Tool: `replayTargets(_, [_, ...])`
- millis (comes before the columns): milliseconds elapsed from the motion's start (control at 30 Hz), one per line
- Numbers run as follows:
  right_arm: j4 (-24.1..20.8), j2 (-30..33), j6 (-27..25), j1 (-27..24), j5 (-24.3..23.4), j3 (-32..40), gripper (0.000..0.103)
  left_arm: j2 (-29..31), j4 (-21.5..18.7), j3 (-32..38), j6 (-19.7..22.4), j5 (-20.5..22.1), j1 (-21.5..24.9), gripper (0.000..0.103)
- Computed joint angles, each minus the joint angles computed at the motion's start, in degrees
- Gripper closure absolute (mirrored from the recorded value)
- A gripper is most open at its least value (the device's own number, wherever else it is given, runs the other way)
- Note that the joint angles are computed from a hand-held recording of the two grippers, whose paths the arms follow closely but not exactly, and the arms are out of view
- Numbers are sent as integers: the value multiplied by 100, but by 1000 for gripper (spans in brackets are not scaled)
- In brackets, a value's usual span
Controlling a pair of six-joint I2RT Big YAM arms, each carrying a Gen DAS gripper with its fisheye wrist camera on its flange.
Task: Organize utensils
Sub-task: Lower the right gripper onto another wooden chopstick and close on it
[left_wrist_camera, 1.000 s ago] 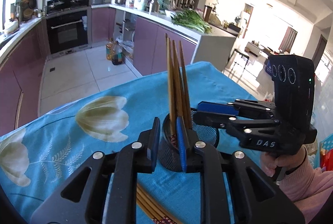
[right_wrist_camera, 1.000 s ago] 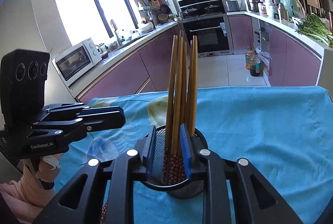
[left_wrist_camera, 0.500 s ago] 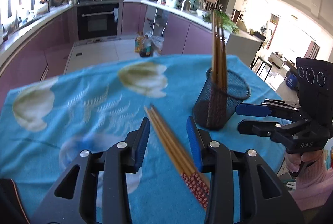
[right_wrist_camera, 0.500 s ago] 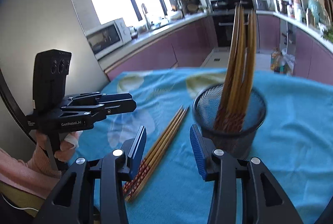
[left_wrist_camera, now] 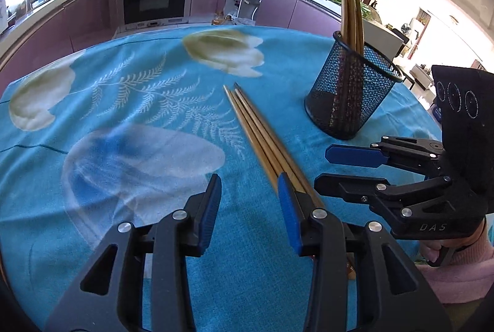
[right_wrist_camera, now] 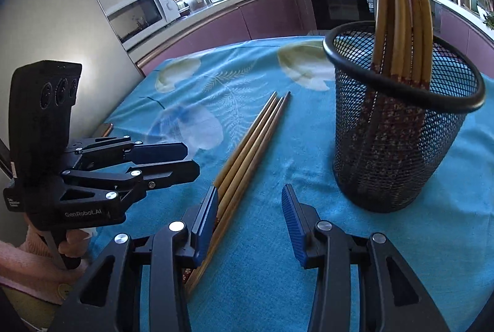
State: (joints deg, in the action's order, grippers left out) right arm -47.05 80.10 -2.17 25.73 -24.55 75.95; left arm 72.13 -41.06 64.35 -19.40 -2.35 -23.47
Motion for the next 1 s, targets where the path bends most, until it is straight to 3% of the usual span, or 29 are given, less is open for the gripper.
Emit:
replayTargets(800, [65,2,-105,239,725,-41,64,153,-31,84,70,46,-25,62])
replayTargets(1000, [5,19,-64,219,778,-3,70,200,-28,109,86,37,-27,62])
